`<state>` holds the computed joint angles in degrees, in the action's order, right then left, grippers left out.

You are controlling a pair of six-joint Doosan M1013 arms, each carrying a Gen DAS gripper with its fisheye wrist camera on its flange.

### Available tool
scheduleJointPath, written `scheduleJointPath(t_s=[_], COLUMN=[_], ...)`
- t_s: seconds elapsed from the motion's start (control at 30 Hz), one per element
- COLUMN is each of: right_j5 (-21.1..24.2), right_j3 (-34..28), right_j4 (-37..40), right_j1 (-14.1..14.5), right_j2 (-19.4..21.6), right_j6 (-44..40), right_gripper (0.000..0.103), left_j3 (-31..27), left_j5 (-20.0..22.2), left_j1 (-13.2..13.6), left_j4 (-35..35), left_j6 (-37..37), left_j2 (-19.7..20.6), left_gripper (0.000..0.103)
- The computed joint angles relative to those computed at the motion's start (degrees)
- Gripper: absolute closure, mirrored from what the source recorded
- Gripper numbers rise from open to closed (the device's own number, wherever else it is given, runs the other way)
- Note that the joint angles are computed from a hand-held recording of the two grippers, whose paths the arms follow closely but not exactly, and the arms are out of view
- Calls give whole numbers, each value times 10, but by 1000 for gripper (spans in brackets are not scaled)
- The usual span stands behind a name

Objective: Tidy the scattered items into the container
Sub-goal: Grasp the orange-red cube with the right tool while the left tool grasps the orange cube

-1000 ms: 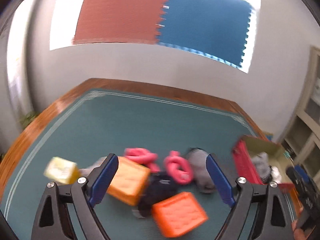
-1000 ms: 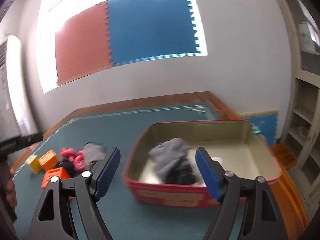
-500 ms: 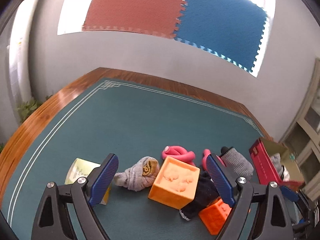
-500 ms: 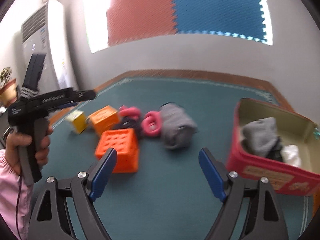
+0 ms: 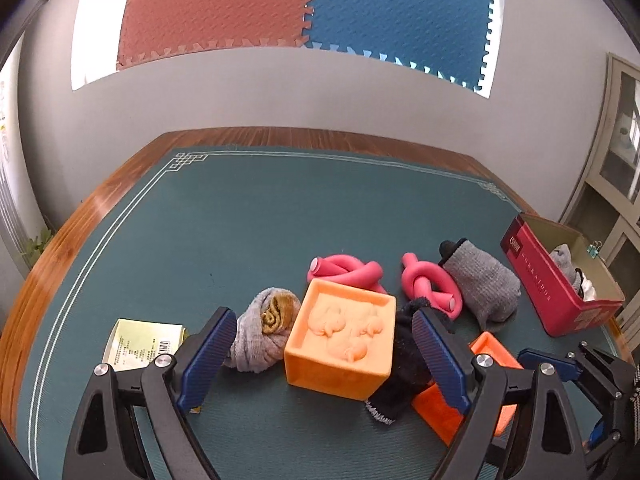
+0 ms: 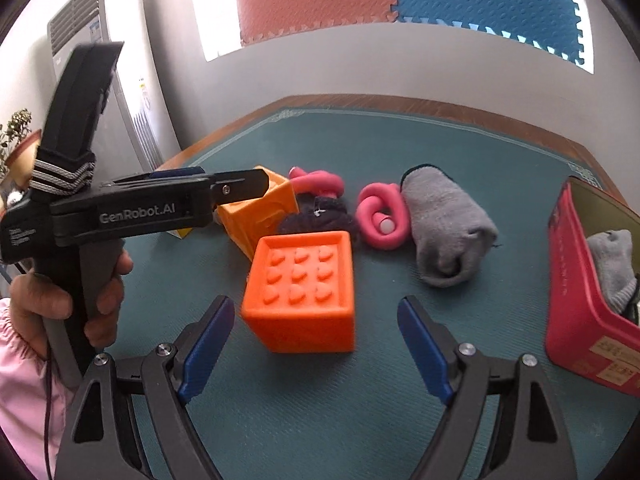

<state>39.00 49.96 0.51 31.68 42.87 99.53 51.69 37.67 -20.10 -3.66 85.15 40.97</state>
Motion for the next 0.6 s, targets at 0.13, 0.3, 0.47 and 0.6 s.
scheduleJointPath(t_s=[0.13, 0.3, 0.47, 0.6], right_j5=[17, 16, -4, -20], right_j3=[-24, -23, -1, 22], right_j4=[-7, -16, -23, -47], right_j1=[1, 1, 1, -2], right_j2=[15, 14, 1, -13], right_j6=[10, 27, 42, 84], right_gripper=[17, 46, 46, 46], left_j3=[-2, -2, 12, 21], left_j5=[4, 7, -15, -27], left_j1=[0, 4, 6, 3], left_j4=[10, 17, -19, -41], left_j6=[-18, -54, -9, 44], left_j2=[1, 0, -9, -14], left_gripper=[12, 12, 12, 12])
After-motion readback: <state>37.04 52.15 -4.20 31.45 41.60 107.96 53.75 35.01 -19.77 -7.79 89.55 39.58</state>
